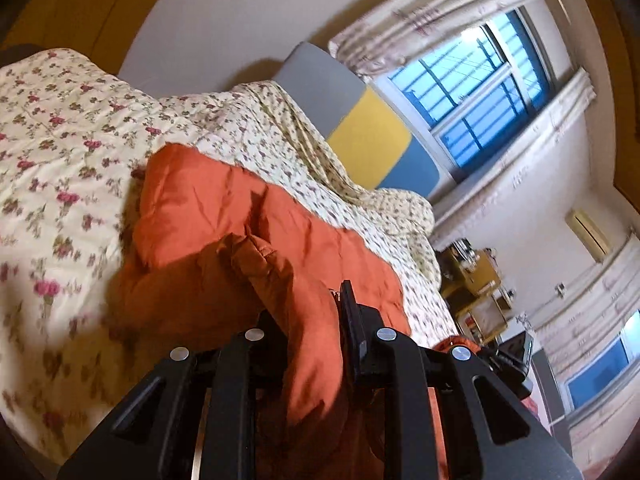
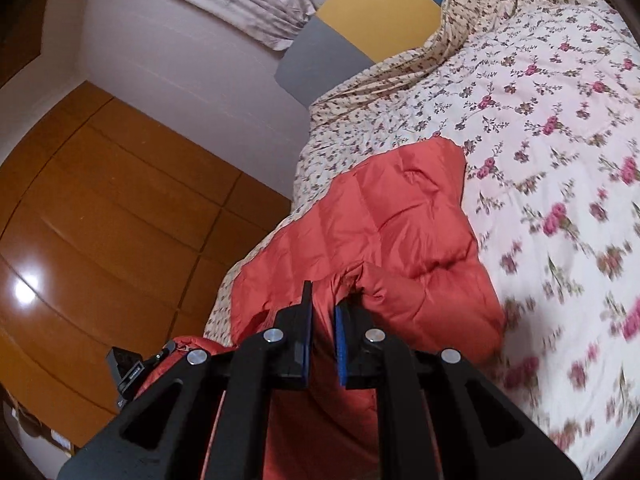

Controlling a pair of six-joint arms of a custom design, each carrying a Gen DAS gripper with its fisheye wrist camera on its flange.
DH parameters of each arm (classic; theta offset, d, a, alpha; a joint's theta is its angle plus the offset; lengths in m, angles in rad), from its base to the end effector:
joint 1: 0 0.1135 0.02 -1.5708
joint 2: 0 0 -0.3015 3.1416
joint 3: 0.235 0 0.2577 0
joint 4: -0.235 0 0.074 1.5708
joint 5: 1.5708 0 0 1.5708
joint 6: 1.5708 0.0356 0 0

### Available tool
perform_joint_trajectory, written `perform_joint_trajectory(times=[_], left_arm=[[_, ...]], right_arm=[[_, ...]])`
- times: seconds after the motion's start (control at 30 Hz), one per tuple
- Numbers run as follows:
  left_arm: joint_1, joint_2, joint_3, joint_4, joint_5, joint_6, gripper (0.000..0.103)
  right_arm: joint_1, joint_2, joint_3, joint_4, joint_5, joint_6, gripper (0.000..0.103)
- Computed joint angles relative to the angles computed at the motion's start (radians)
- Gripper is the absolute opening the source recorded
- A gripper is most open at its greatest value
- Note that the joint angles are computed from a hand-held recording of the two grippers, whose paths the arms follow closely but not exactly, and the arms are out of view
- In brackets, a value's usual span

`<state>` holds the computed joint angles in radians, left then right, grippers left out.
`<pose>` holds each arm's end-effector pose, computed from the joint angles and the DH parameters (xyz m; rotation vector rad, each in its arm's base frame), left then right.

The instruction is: Fold large clothes

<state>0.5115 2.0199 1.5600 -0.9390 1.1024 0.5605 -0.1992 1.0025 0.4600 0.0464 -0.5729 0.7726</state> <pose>0.3796 0.1767 0.2389 0.1720 2.2171 -1.0760 0.1947 -0.0196 0.2401 0.6494 2.0121 0.9392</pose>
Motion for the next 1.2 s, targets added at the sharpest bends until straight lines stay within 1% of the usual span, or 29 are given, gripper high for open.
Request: perform_joint_trajectory(times=[0.1,0.2,0.27,0.33,0.37,0.43,0.5,0.53,0.57,0.6,0.63,0.67,0.7,0.73,0.77,0.83,0.9,0.93,1.0,1.03,1.07,1.1,1.17,1.2], left_arm=[[-0.048,0.055,0.076,0.067,-0.031,-0.139,0.020],[-0.098,0.130,0.176,0.093,-0.088,-0.237,0.020],[-0.122,0.178,0.238,0.095,-0.126,-0.274,0.025],[-0.144,0.232,0.312,0.092,-0.160,-0.329,0.035],[-0.150,0.250,0.336,0.100,-0.164,-0.360,0.046],[-0.153,0.284,0.374,0.127,-0.138,-0.432,0.068],[-0.151,0.309,0.403,0.153,-0.101,-0.507,0.076],[-0.149,0.321,0.417,0.178,-0.097,-0.558,0.077],[-0.148,0.331,0.432,0.190,-0.092,-0.592,0.079],[-0.146,0.336,0.438,0.208,-0.080,-0.626,0.085],[-0.140,0.334,0.423,0.268,-0.066,-0.689,0.089],[-0.136,0.317,0.392,0.344,-0.074,-0.755,0.091],[-0.127,0.298,0.348,0.445,-0.093,-0.828,0.094],[-0.119,0.290,0.329,0.506,-0.102,-0.874,0.095],[-0.110,0.291,0.330,0.539,-0.109,-0.907,0.095],[-0.093,0.291,0.327,0.580,-0.128,-0.945,0.095],[-0.074,0.279,0.295,0.639,-0.142,-0.970,0.095],[-0.057,0.265,0.252,0.699,-0.143,-0.985,0.095],[-0.020,0.239,0.169,0.793,-0.148,-0.985,0.097],[-0.005,0.235,0.145,0.805,-0.163,-0.964,0.099],[0.010,0.228,0.117,0.809,-0.187,-0.934,0.099],[0.029,0.218,0.082,0.794,-0.212,-0.873,0.099],[0.048,0.201,0.040,0.728,-0.231,-0.713,0.099],[0.053,0.179,-0.006,0.717,-0.257,-0.625,0.099]], right_arm=[[-0.009,0.148,0.044,0.069,0.003,0.016,0.009],[-0.027,0.303,0.089,0.137,0.000,0.055,0.009],[-0.035,0.376,0.109,0.173,-0.003,0.085,0.011],[-0.045,0.464,0.125,0.234,-0.014,0.140,0.014],[-0.050,0.489,0.129,0.254,-0.020,0.158,0.017],[-0.056,0.547,0.136,0.306,-0.024,0.181,0.020],[-0.064,0.578,0.129,0.361,-0.028,0.208,0.028],[-0.073,0.595,0.115,0.423,-0.037,0.240,0.038],[-0.083,0.612,0.098,0.495,-0.045,0.280,0.046],[-0.090,0.618,0.088,0.539,-0.045,0.310,0.048],[-0.099,0.624,0.075,0.583,-0.039,0.336,0.054],[-0.104,0.623,0.069,0.606,-0.032,0.350,0.057],[-0.112,0.628,0.058,0.651,-0.024,0.373,0.064],[-0.118,0.628,0.051,0.678,-0.014,0.385,0.072],[-0.122,0.605,0.044,0.663,0.027,0.372,0.078],[-0.125,0.565,0.038,0.631,0.082,0.335,0.079],[-0.145,0.510,0.017,0.598,0.101,0.290,0.085],[-0.154,0.477,0.007,0.566,0.107,0.263,0.090],[-0.160,0.406,-0.027,0.521,0.117,0.201,0.091],[-0.159,0.360,-0.044,0.478,0.129,0.156,0.091],[-0.145,0.336,-0.053,0.452,0.152,0.132,0.092],[-0.133,0.284,-0.074,0.404,0.182,0.090,0.092],[-0.110,0.213,-0.101,0.333,0.224,0.032,0.092],[-0.080,0.205,-0.110,0.327,0.262,0.023,0.092]])
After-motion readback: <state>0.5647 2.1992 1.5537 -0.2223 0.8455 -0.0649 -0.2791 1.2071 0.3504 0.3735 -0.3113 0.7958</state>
